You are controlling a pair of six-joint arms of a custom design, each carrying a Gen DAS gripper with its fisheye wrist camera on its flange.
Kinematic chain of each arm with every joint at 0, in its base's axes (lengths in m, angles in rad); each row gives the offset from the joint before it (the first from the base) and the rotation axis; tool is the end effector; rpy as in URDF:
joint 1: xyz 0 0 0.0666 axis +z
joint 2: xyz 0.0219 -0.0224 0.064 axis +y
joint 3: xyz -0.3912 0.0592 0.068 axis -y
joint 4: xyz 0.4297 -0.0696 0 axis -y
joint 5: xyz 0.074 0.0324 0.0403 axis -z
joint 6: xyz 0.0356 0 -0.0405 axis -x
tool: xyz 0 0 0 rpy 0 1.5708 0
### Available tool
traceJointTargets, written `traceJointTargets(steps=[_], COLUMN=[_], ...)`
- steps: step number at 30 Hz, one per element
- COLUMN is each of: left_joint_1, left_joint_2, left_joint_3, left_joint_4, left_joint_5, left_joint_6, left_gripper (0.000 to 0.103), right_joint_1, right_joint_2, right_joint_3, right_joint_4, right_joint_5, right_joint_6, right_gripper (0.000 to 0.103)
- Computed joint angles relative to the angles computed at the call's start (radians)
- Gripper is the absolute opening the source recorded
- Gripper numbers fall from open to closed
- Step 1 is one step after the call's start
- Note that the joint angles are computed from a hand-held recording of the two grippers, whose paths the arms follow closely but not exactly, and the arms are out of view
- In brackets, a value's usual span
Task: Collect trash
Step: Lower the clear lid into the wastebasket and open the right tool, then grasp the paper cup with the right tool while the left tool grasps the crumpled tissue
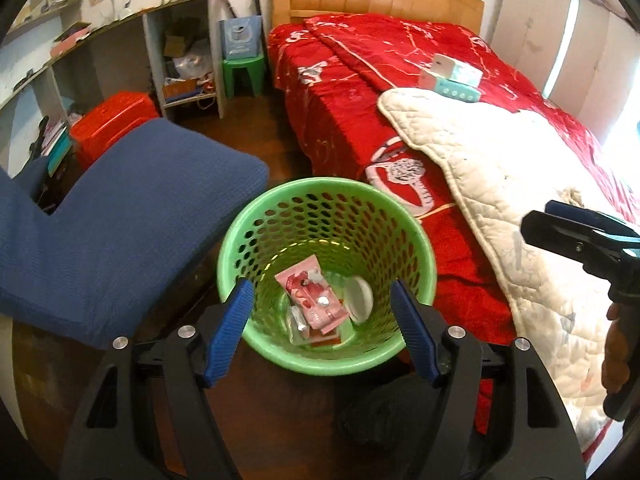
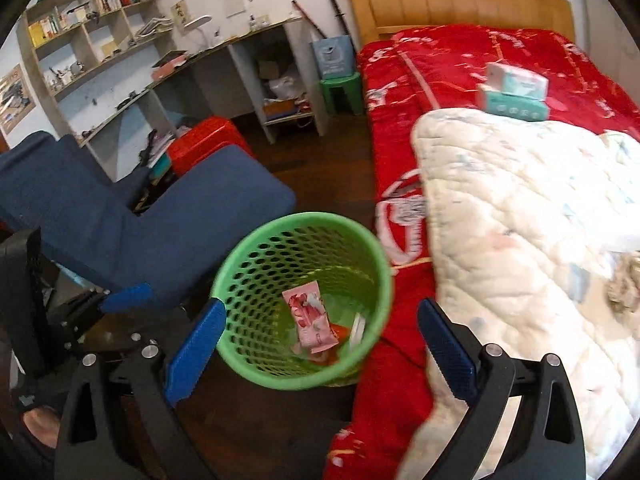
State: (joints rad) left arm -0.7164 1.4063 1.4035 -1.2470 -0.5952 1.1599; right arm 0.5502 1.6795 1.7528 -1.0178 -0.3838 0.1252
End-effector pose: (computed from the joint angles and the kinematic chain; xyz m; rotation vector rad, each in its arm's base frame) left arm 0.3802 -0.3051 0.4282 -0.6645 2.3883 0.1258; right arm 0.5243 0.3368 0.4568 -0.9896 2.3373 0.6541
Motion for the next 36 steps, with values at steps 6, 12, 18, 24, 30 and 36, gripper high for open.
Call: traceJointTargets(steps=[6, 12, 18, 24, 30, 36], left_joint_1=[0.003, 0.004, 0.014, 0.016, 0.020, 0.034], left_joint_2=[0.072, 0.177, 0.304, 0.450, 0.597, 0.775], left_joint_3=[0.075, 0.194, 0.347, 0.541, 0.761, 1.035], left_joint_4=[0.049, 0.121, 0.169, 0.159, 0.117, 0.033], left_joint_5=[0.018, 0.080, 0.176, 0.244, 0.290, 0.349], left_joint_6=[-0.089, -0.222, -0.321, -0.420, -0.484, -0.541], left_gripper=[0.070, 0.070, 0.071, 0.071, 0.071, 0.071], right_joint_1=[-0.083, -0.190, -0.304, -0.397, -0.463, -0.491], right_joint_2=[-0.048, -0.079, -0.095, -0.080, -0.028, 0.079], right_joint_3=[-0.049, -0.088, -0.109, -0.092, -0.039, 0.073], right_joint_4=[0.019, 0.032, 0.044, 0.059, 0.075, 0.050], right_joint_5=[0.052, 0.094, 0.143, 0.191, 0.259, 0.299], right_joint_6=[0.015, 0.006, -0.010, -0.037, -0.056, -0.095], right_gripper=[0.093, 0.093, 0.093, 0.093, 0.093, 0.093])
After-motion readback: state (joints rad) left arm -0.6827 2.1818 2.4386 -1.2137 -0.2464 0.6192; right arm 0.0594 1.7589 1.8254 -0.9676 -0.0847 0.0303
